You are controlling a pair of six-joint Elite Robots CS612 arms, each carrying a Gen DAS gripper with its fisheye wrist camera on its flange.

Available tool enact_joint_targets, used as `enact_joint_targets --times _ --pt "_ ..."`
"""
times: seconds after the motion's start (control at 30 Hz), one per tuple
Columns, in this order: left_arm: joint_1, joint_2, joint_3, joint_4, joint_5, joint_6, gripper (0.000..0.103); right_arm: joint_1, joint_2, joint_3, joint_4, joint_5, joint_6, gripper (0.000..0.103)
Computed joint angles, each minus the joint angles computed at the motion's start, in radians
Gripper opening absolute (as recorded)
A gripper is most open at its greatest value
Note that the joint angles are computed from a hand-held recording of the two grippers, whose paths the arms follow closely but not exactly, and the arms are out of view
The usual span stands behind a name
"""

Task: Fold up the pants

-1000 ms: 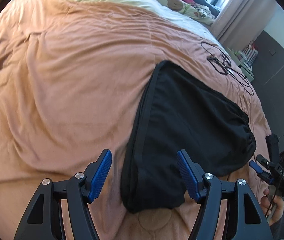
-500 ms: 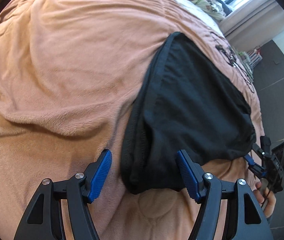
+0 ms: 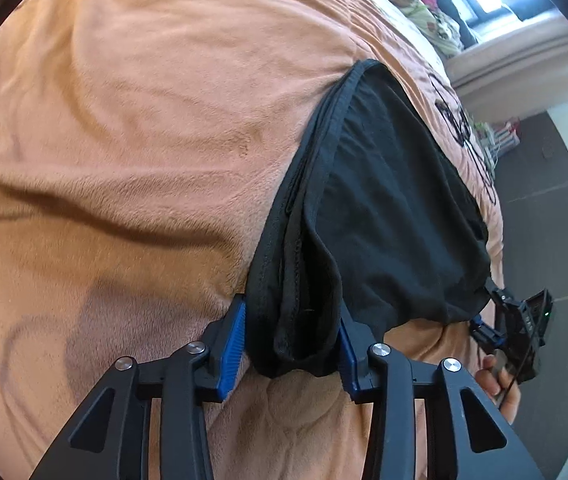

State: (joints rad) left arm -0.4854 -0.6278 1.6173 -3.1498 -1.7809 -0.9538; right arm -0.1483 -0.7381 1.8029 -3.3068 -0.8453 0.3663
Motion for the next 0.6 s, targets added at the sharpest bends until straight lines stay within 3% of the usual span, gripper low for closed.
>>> enact_joint_targets --times 0.07,0.2,0.23,0.6 --pt "-0.003 -0.006 0.006 0.021 0.029 -0.015 0.014 0.0 0.005 -0.003 -0.016 -0.003 0.015 0.068" --pt "-0.006 -0.016 0.028 -0.03 0.041 -0.037 0.008 0.001 0.007 -0.01 -0.001 -0.014 0.028 0.032" --pt "-0.009 -0.022 0.036 -0.038 0.048 -0.036 0.008 -0.002 0.009 -0.011 0.002 0.006 0.031 0.028" --pt "-0.012 -0.079 0.082 -0.091 0.095 -0.022 0.006 -0.005 -0.027 0.04 -0.035 0.024 0.001 0.022"
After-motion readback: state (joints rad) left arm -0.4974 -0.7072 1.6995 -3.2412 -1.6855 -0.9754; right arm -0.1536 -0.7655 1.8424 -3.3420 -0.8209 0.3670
